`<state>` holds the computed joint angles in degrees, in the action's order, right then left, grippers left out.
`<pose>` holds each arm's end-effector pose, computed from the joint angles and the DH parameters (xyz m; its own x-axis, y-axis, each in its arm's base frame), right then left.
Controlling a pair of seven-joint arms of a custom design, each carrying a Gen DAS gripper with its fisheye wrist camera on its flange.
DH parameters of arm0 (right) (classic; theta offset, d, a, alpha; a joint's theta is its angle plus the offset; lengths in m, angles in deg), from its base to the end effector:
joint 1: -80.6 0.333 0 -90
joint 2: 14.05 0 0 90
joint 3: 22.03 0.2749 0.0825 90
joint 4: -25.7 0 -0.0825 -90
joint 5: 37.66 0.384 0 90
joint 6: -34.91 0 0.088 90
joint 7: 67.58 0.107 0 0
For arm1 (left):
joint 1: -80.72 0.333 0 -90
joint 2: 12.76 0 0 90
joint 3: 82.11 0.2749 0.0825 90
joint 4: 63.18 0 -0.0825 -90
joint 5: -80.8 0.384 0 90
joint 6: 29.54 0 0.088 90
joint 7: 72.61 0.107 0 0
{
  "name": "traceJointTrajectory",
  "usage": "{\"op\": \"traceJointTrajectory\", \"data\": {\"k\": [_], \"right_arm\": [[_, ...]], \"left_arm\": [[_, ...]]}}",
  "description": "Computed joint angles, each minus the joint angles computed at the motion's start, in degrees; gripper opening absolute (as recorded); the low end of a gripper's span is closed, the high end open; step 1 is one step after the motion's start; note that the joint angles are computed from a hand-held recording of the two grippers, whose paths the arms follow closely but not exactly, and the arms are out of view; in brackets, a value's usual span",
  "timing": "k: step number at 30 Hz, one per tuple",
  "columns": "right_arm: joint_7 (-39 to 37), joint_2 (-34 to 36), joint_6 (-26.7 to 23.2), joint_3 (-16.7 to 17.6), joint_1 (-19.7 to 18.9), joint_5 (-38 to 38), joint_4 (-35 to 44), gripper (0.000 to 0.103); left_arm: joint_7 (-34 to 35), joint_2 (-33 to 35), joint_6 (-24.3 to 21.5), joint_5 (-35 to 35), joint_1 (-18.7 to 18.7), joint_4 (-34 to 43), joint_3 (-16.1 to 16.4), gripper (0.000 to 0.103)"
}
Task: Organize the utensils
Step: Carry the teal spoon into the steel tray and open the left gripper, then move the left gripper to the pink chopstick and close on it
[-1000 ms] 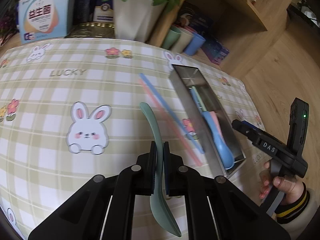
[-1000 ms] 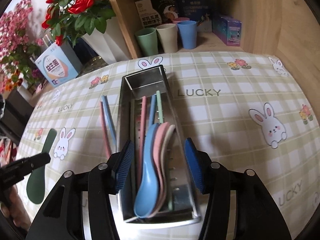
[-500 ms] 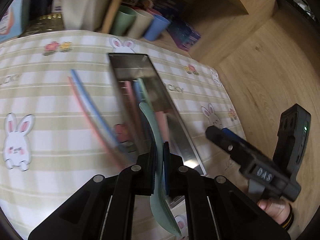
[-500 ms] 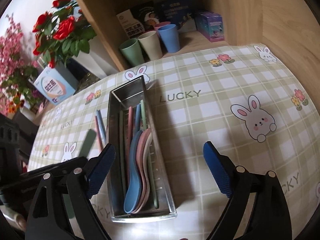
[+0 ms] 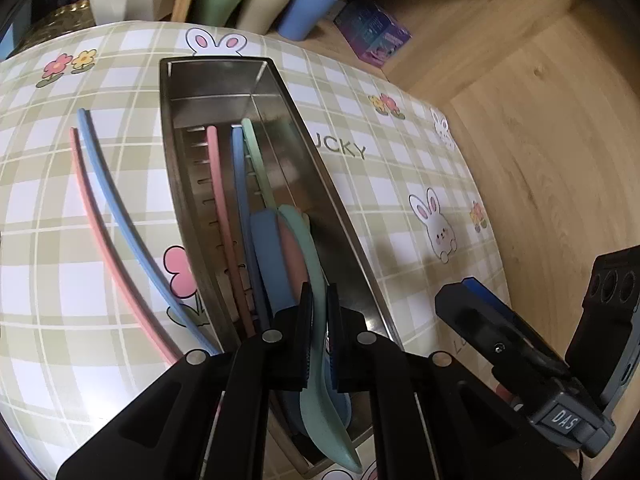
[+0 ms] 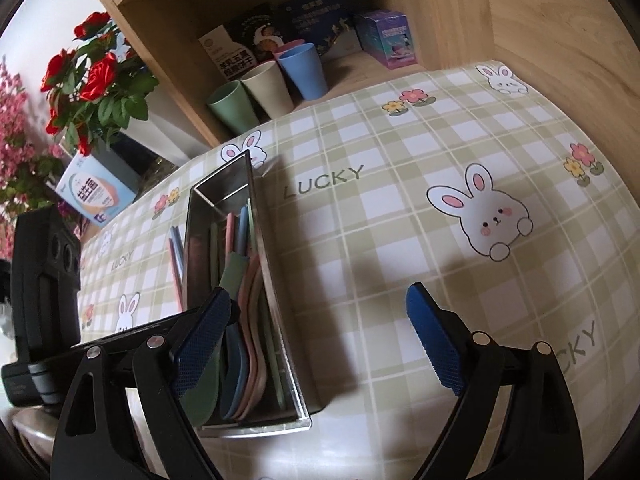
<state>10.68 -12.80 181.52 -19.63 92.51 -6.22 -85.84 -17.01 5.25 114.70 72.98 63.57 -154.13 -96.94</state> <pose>0.5894 0.1423 0.4915 0.1910 -0.9044 -0.3814 -0.8456 0.0457 -0.5319 0.5930 -0.3442 0.4917 0.0475 -0.8695 0.4917 -0.9027 -0.2481 -0.3515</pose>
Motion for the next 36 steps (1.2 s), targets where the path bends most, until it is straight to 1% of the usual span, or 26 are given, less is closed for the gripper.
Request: {"op": "traceJointTrajectory", "data": {"k": [4, 6, 7, 8, 11, 14, 17, 21, 26, 29, 31, 36], "right_arm": [[0.06, -0.45, -0.01, 0.13, 0.15, 0.74, -0.56, 0.086], [0.01, -0.64, -0.09, 0.17, 0.29, 0.92, -0.63, 0.086], [0.02, -0.78, -0.16, 0.20, 0.38, 0.96, -0.70, 0.086], [0.01, -0.95, -0.18, 0.21, 0.46, 1.02, -0.83, 0.086], [0.45, -1.51, -0.12, 0.23, 0.77, 0.79, -1.37, 0.086], [0.92, -2.05, 0.00, 0.23, 1.08, 0.55, -1.86, 0.086], [1.41, -2.54, 0.33, 0.22, 1.40, 0.14, -2.33, 0.086], [1.60, -2.71, 1.24, 0.26, 1.83, -0.04, -2.56, 0.086], [1.50, -2.20, 1.73, 0.41, 2.28, 0.65, -2.16, 0.086], [1.22, -1.77, 1.32, 0.51, 2.39, 0.76, -1.81, 0.086], [1.20, -1.58, 1.06, 0.53, 2.35, 0.57, -1.72, 0.086], [2.02, -1.35, 1.22, 0.27, 1.84, 0.25, -1.79, 0.086]], "left_arm": [[1.29, -0.05, 0.06, -0.53, 0.35, -0.27, -0.18, 0.007], [1.56, -0.33, -0.31, -0.54, 0.44, -0.40, -0.11, 0.011], [1.64, -0.53, -0.35, -0.49, 0.44, -0.46, -0.07, 0.014], [2.12, -1.11, -0.05, -0.74, 0.62, -1.03, -0.15, 0.019], [3.29, -2.46, 0.94, -1.40, 0.95, -2.34, -0.28, 0.026], [5.00, -5.44, 2.75, -2.31, 1.58, -5.25, -0.26, 0.026], [5.20, -8.86, 3.96, -1.31, 1.85, -8.55, 0.49, 0.026], [2.18, -13.82, 4.67, 0.94, 2.77, -13.93, 1.97, 0.026], [-4.85, -16.80, 2.49, 5.31, 4.56, -17.87, 3.32, 0.026], [-7.85, -16.56, 0.77, 7.42, 5.23, -18.46, 3.41, 0.026], [-8.03, -15.73, 0.27, 8.07, 5.34, -17.90, 3.26, 0.026], [-9.75, -11.56, -2.50, 15.49, 4.29, -13.34, 3.26, 0.026]]}}
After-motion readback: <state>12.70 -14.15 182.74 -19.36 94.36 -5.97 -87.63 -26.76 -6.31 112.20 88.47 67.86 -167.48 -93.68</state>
